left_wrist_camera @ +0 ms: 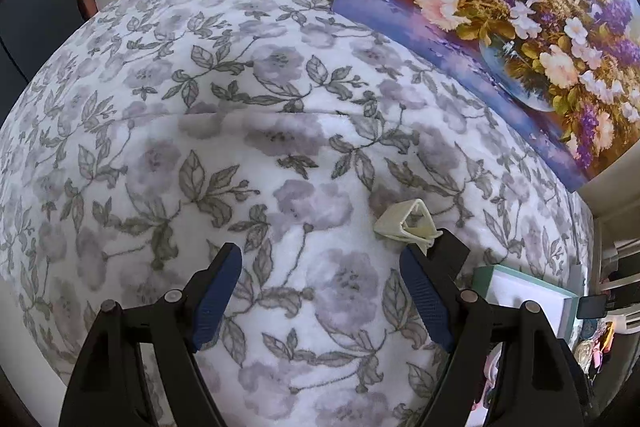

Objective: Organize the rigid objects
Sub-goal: 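Move both open tools over the white clip and black charger on the bed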

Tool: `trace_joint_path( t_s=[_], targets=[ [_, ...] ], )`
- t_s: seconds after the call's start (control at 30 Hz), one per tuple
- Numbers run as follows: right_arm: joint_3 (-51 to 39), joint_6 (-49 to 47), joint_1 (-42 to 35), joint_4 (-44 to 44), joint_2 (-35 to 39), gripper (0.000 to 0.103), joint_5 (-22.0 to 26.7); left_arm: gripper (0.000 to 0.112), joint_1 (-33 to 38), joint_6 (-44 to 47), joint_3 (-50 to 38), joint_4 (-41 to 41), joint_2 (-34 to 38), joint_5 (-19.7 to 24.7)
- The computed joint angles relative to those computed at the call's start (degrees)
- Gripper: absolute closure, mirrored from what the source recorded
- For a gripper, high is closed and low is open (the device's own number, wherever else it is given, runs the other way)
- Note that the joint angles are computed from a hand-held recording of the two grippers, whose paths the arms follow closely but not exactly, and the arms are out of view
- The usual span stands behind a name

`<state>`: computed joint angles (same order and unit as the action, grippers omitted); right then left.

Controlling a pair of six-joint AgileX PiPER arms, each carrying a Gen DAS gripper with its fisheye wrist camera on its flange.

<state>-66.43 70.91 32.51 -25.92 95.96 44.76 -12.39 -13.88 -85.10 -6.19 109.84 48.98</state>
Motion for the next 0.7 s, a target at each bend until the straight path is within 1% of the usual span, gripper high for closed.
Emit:
trace_joint_path(
  t_s=[0.13, 0.33, 0.5, 0.7],
  targets=[
    [-3.03, -3.84, 0.76, 1.82, 4.39, 0.000, -1.00, 0.030, 0.16, 0.82, -3.04, -1.15, 3.22, 0.06],
    [-6.53, -5.59, 0.61, 1.79, 9.10, 0.002, -1.38, 0.031, -0.37, 2.75, -5.91, -2.99, 7.13, -0.27],
    [-9.00, -6.51, -0.16, 2.20, 12.12, 0.010, -2.93, 0.031, -0.19, 3.92, -7.81, -5.17, 9.26, -0.47],
    [-11.85, -7.42, -0.33, 1.97, 15.05, 0.019, -3.99, 0.031, 0.45, 4.97, -9.42, -6.73, 10.73, -1.74]
  ],
)
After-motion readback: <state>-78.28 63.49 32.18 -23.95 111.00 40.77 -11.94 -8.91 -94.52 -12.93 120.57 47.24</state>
